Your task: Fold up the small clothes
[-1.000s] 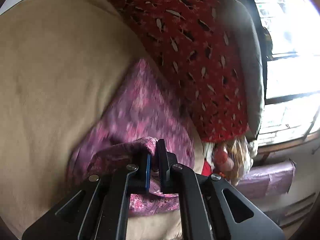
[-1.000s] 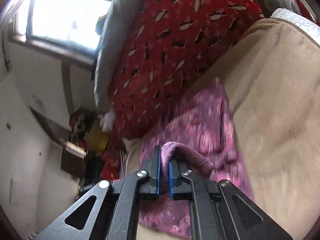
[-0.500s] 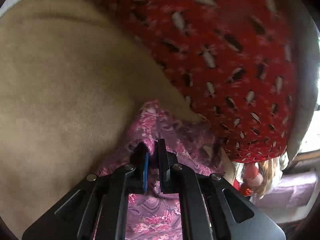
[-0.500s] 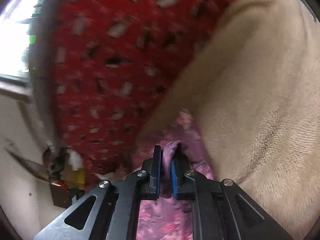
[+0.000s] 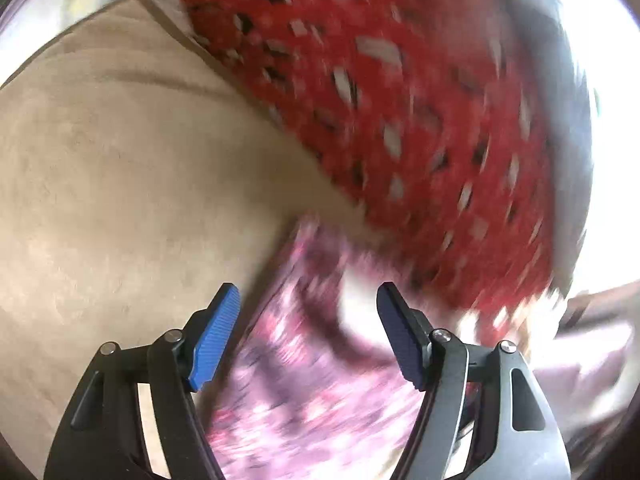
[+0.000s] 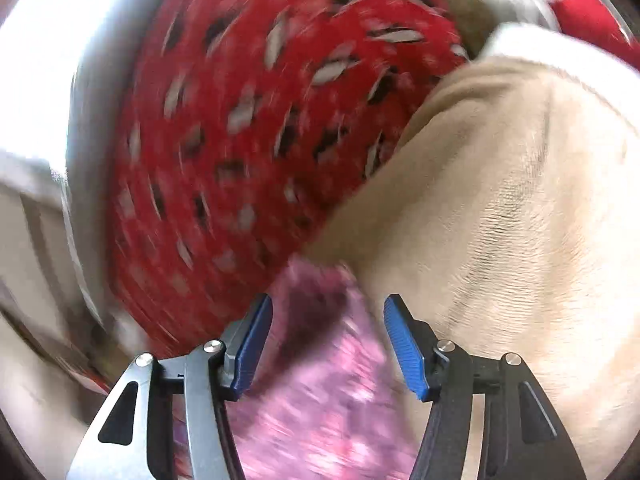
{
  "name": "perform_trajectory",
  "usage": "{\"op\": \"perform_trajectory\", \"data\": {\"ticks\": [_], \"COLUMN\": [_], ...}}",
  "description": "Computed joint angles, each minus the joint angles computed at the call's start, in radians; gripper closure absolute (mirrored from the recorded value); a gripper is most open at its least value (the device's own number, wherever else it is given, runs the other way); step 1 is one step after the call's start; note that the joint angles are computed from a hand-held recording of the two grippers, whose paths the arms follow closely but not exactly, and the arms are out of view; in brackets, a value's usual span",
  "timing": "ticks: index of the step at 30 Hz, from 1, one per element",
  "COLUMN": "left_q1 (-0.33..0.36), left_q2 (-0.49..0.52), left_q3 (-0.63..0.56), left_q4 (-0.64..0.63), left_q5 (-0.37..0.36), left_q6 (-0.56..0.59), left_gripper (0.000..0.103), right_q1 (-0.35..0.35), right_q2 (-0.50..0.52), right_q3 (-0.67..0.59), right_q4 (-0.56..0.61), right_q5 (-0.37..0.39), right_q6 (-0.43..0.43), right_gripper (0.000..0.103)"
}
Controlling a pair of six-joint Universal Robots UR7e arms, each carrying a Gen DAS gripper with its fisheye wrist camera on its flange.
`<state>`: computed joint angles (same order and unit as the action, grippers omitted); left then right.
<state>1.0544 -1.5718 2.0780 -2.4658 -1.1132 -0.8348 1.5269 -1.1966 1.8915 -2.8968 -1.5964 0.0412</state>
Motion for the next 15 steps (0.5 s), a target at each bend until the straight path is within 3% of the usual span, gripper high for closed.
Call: {"op": "perform_trajectory", "data": {"ticks": [2,7,12,14,15], "left_q1": [-0.004,-0.024,0.013,0.015,0.008], "left_q2": [0.013,0.095,0.163,0.176,0.175], "left_q3": [0.007,-0.024,-0.067,-0.065,-0.058], "left_q4": [0.073,0.157,0.120,0.090,0.074], "left_q5": [-0.021,0.051,0.045,0.064,0.075], "left_q6": [0.053,0.087,0.080,0.068,0.069], "left_gripper": [0.032,0.032,0.032,0.036,0.046], "right_q1": [0.045,0.092,0.090,0.088,0.091], "right_q2": [0.022,0.103,0.171,0.183,0.180], "right_q3": [-0.014,-0.065,-0.127,-0.139,-0.133], "right_q4": [0.023,0.040,0.053,0.061,0.056], "right_q5": [-0.121,-0.257,-0.242,-0.219,-0.221], "right_q6": [-0.118,-0.211,-0.194,-0.211,-0.225], "right_gripper": [0.042,0.042,0.042,0.057,0.084]}}
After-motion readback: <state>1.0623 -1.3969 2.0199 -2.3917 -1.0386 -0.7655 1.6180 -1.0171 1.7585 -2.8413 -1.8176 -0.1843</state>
